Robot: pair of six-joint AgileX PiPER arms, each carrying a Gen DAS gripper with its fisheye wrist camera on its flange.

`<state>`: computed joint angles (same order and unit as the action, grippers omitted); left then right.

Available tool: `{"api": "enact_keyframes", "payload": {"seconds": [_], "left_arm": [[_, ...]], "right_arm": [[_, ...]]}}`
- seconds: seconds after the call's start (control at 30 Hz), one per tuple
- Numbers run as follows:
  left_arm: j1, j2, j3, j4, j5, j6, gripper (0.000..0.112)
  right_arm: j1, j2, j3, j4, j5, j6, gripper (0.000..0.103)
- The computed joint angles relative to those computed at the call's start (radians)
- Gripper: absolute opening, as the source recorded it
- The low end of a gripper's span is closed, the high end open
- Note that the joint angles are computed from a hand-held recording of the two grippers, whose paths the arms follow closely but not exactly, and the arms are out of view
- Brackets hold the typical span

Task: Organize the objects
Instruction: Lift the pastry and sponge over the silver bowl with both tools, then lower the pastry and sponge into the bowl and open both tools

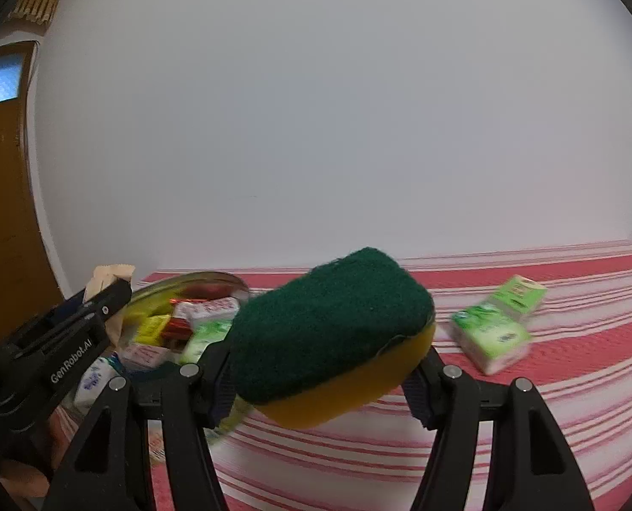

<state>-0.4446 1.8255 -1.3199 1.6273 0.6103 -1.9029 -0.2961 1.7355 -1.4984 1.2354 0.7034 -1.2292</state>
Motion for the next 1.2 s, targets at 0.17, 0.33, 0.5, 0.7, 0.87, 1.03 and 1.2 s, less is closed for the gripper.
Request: {"api": "enact_keyframes", "payload": {"seconds": [0.17,0.33,0.5,0.7,0.87,1.03,1.2], "left_arm": [[0.078,-0.017,0.03,0.007,-0.015,-0.025,0.034],[0.153,-0.015,0.027,-0.063,-0.035,0.018,0.034],[0.205,0.017,-0.014,-0.155,-0.043,0.099,0.034],[0.247,0.07,-0.096,-0.405,-0.066,0.313,0.034],[0.227,0.102,-0.142,-0.463,-0.007,0.392,0.034],[0.215,0.101,-0.151,-0.49,0.024,0.416,0.034],[0.207,0.115,-0.172,-0.529,0.061,0.464,0.034]], "right_arm": [[0.086,0.009,0.011,0.051,-0.048,-0.027,0.066],[0.168,0.04,-0.046,0.025,-0.08,0.035,0.066],[0.226,0.095,-0.148,0.015,-0.104,0.084,0.066],[0.281,0.148,-0.218,-0.003,-0.18,0.088,0.066],[0.278,0.159,-0.218,-0.011,-0.188,0.002,0.067],[0.282,0.146,-0.202,-0.043,-0.213,-0.018,0.067],[0.278,0.143,-0.188,-0.033,-0.235,-0.078,0.067]]}}
